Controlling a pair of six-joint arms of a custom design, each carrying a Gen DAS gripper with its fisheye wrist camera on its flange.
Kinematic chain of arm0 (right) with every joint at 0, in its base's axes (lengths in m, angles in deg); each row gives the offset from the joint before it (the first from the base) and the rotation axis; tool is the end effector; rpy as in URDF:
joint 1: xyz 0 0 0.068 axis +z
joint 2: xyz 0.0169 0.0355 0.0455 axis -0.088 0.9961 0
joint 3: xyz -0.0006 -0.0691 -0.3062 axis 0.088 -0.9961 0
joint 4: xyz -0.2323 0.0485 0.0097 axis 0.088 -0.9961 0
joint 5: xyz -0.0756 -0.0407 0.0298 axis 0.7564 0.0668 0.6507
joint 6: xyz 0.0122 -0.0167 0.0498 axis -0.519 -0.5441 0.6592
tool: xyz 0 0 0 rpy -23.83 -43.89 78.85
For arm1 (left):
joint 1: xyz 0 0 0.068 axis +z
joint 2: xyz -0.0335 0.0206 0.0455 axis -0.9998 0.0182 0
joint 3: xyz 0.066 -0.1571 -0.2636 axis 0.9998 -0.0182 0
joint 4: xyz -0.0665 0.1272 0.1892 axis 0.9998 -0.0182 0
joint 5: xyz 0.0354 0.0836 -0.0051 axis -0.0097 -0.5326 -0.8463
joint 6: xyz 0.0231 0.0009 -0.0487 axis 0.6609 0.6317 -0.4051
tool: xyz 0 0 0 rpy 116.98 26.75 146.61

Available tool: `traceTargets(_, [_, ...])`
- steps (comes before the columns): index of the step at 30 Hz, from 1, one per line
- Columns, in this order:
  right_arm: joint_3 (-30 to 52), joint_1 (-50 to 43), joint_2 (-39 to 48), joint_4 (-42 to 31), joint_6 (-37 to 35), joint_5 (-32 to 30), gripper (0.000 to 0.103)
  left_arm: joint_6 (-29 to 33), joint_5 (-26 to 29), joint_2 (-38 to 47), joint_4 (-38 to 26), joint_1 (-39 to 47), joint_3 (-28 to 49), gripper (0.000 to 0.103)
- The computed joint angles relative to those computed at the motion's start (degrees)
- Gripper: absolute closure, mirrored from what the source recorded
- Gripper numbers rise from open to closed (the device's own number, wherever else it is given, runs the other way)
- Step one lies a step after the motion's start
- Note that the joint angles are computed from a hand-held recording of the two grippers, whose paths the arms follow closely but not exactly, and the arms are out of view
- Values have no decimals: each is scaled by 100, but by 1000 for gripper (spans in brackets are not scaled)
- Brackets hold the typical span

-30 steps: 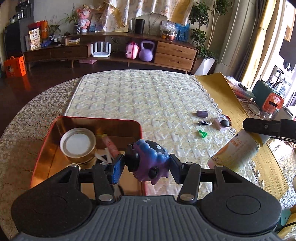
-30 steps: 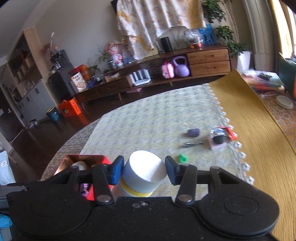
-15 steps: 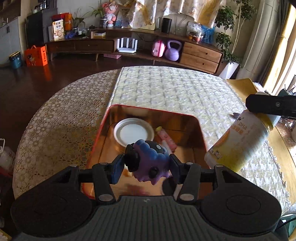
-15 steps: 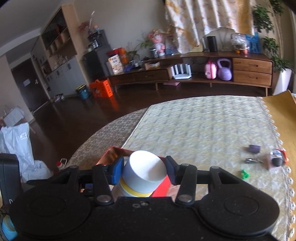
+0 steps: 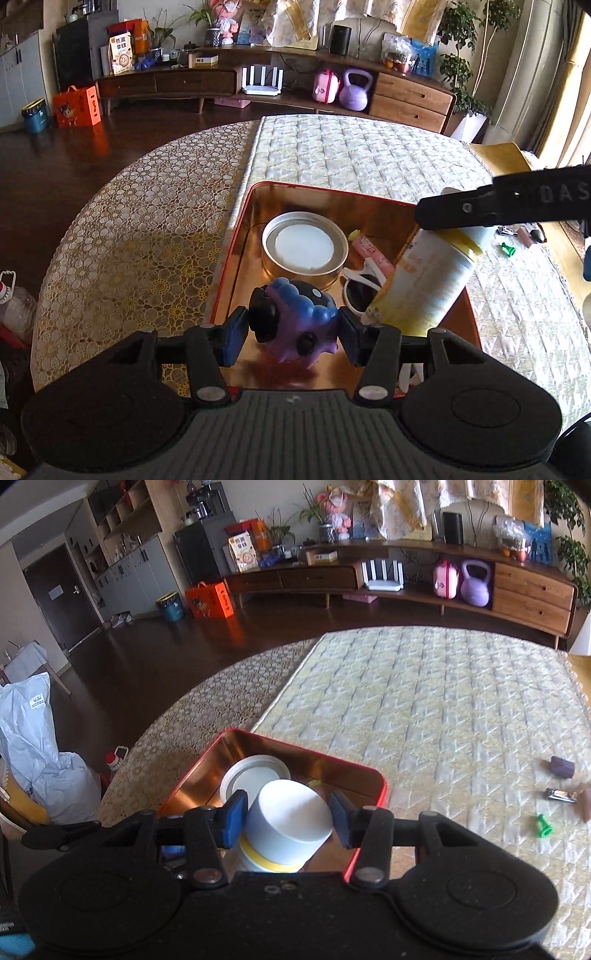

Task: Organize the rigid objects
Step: 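Carry the white bottle and purple spiky toy into the red tin box and release both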

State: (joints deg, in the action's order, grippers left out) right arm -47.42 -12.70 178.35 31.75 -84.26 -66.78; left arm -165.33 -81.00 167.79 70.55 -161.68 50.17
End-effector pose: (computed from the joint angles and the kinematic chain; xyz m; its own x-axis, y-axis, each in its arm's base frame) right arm 0.2160 -0.0075 0.1587 -0.6729 -0.3294 -0.6624 -0.5990 0.7680 0.2266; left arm 0.0947 -0.2268 0.1055 -0.7219 -0.2176 -0.6569 -0.2004 0.9743 -0.1026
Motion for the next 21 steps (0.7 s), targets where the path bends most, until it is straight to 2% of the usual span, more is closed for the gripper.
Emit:
traceTargets(9, [289, 458, 751, 267, 524, 333, 55, 182, 65, 203, 603, 127, -216, 51])
traceTargets(21, [627, 753, 1540, 794, 1407, 627, 54, 283, 271, 279, 590, 143, -133, 51])
